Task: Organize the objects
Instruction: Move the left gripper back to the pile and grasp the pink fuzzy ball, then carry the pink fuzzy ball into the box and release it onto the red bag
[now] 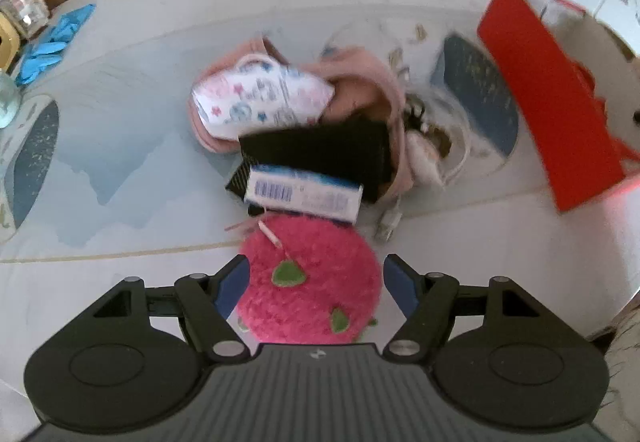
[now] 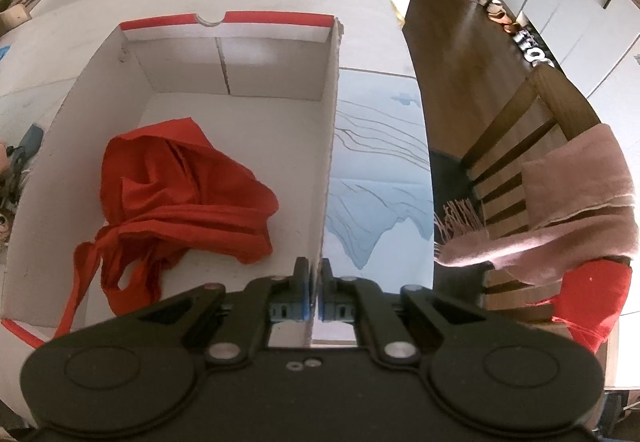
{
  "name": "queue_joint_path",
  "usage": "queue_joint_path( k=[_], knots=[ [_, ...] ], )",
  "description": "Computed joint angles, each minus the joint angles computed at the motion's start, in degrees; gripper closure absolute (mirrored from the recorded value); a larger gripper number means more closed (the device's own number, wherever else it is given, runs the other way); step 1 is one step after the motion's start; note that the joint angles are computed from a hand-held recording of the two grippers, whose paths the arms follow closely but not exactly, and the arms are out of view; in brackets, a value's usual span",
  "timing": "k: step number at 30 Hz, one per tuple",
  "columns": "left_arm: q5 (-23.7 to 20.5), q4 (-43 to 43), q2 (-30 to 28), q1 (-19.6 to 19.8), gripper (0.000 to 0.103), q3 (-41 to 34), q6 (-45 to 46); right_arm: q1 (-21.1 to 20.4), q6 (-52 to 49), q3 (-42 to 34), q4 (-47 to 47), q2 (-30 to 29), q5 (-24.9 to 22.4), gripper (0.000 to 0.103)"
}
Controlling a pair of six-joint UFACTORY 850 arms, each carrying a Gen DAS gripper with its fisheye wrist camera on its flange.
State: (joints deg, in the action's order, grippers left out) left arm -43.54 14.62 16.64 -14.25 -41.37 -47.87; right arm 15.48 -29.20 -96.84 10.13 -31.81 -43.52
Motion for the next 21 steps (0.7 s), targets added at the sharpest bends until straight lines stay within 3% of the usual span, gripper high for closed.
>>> queue_joint_path(
  k=[3, 5, 7, 10, 21],
  knots=[
    [0.7, -1.0, -0.9, 0.6, 0.028, 1.1, 1.3, 0.3, 1.4, 0.0, -1.2, 0.1, 0.1, 0.099],
    [2.4, -1.4, -0.3, 0.7, 0.016, 2.1, 1.9, 0.5, 2.4, 0.0, -2.0, 0.1, 0.2, 0.099],
    [4.0, -1.1, 0.2, 0.8, 0.014, 3.0, 2.0, 0.8, 3.6, 0.1, -3.0, 0.1, 0.3, 0.099],
    [5.1, -3.4, 0.2, 1.9, 0.003, 4.0, 3.1, 1.1, 5.2, 0.0, -4.3, 0.0, 0.4, 0.099],
    [9.6, -6.8, -1.2, 4.0, 0.001, 6.9, 6.5, 1.8, 9.9, 0.1, -7.2, 0.0, 0.6, 0.098]
  ],
)
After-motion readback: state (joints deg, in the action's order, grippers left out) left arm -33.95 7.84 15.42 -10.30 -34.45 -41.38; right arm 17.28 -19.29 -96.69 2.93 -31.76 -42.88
